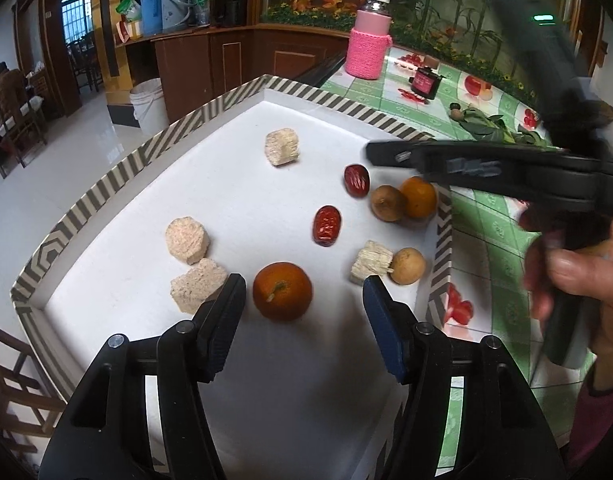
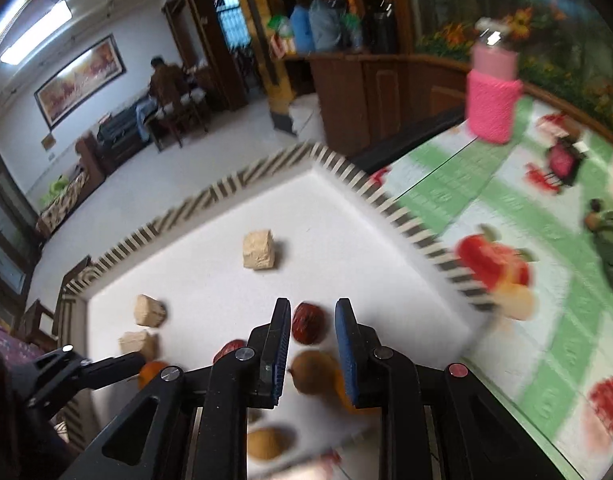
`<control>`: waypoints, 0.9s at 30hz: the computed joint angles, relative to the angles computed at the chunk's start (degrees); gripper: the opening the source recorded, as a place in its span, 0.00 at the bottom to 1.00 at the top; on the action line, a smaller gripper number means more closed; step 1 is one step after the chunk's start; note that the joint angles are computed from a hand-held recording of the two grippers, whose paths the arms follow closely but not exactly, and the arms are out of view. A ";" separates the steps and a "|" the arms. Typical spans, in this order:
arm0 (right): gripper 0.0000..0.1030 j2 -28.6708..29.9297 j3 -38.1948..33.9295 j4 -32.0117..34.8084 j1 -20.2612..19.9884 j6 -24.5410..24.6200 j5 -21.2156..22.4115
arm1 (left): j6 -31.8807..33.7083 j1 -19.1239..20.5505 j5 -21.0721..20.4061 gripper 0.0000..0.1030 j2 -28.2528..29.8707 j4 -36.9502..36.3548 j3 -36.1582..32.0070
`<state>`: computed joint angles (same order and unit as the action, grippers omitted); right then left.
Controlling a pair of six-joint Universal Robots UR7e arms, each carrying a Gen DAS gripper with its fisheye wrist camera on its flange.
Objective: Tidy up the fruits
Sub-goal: 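Open the left gripper to drop the fruit while the right gripper releases the date into the tray, then grasp an orange with the right gripper while the left gripper grasps another orange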
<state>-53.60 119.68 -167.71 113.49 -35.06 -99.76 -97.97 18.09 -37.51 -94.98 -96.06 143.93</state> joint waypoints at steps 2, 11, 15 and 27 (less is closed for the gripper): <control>0.21 -3.66 2.71 -1.88 -0.63 -0.24 1.00 | 0.14 -0.10 0.24 0.60 0.69 -0.52 -0.16; 0.22 -17.63 14.48 -9.63 -5.77 0.77 5.50 | -11.42 -4.68 2.15 0.60 5.51 15.70 -5.44; 0.22 -19.84 16.51 -11.12 -7.15 1.69 4.22 | -10.04 -4.89 3.47 0.60 7.43 13.62 -6.33; 0.23 -24.81 20.30 -12.96 -11.18 0.39 0.25 | -0.30 -3.04 7.86 0.60 15.55 0.00 -8.19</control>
<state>-78.41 139.98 -180.67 102.30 -34.67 -99.51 -98.27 15.04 -29.65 -79.43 -96.06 135.74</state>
